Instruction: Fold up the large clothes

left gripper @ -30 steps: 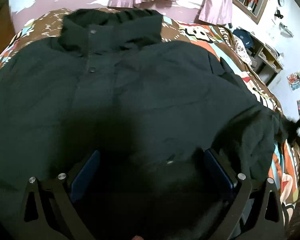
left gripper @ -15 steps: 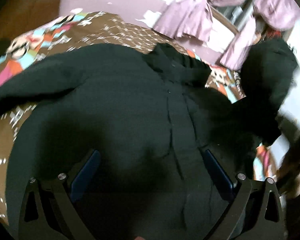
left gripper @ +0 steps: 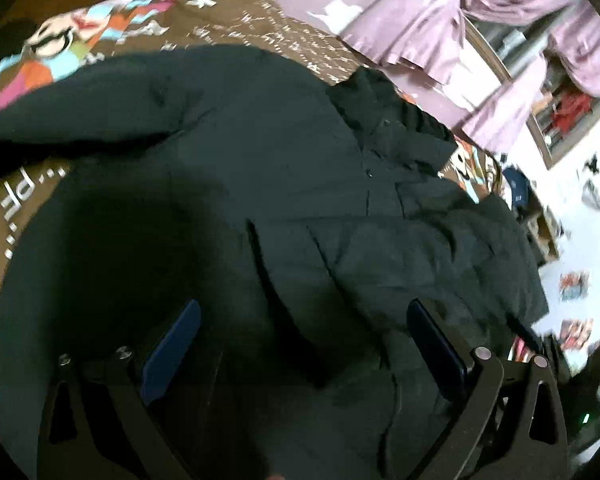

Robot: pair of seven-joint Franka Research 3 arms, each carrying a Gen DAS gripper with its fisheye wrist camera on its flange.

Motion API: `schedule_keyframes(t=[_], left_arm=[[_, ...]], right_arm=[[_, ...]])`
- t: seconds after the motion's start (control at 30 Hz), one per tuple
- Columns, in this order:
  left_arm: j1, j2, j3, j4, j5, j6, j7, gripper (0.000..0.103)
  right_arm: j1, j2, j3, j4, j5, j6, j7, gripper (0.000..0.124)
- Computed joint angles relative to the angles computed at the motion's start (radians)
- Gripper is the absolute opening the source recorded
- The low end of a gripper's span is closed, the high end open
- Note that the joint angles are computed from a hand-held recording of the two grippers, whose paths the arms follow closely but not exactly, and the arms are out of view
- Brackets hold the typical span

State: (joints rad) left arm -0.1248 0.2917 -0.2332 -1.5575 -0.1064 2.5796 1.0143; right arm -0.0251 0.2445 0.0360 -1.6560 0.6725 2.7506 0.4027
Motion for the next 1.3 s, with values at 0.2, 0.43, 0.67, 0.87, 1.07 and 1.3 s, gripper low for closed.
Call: schedule_keyframes(t=[0.2, 0.43, 0.67, 0.87, 1.07, 1.3], left_arm=[[0.034, 0.003, -0.030, 0.002, -0.090, -0.010, 0.073, 0.100], [0.052, 0.025, -0.050, 0.057, -0.252, -0.065, 0.123, 0.100], [-0.030, 0.089, 0.022, 0.179, -0.045, -0.217, -0.098, 0.041], [-0.048, 0.006, 0.048, 0.059, 0.089, -0.108, -0.280, 0.004], [-0.060, -0.101, 0.104, -0.017, 0.362, 0.030, -0.362, 0.003], [-0.039, -0.075, 0.091, 0.032, 0.490, -0.077, -0.202, 0.003]], right_arm=[[-0.017, 0.028, -0.044, 0.048, -0.047, -0.081, 0.213, 0.079], [-0.037, 0.011, -0.038, 0.026, -0.060, -0.085, 0.261, 0.079], [-0.038, -0.015, -0.021, -0.019, 0.006, 0.033, 0.218, 0.084], [-0.030, -0.011, -0.002, 0.003, 0.055, 0.108, 0.181, 0.087], [-0.012, 0.030, 0.012, 0.085, 0.048, 0.061, 0.208, 0.091], [0.072, 0.229, -0.074, 0.343, -0.307, -0.159, 0.515, 0.093]])
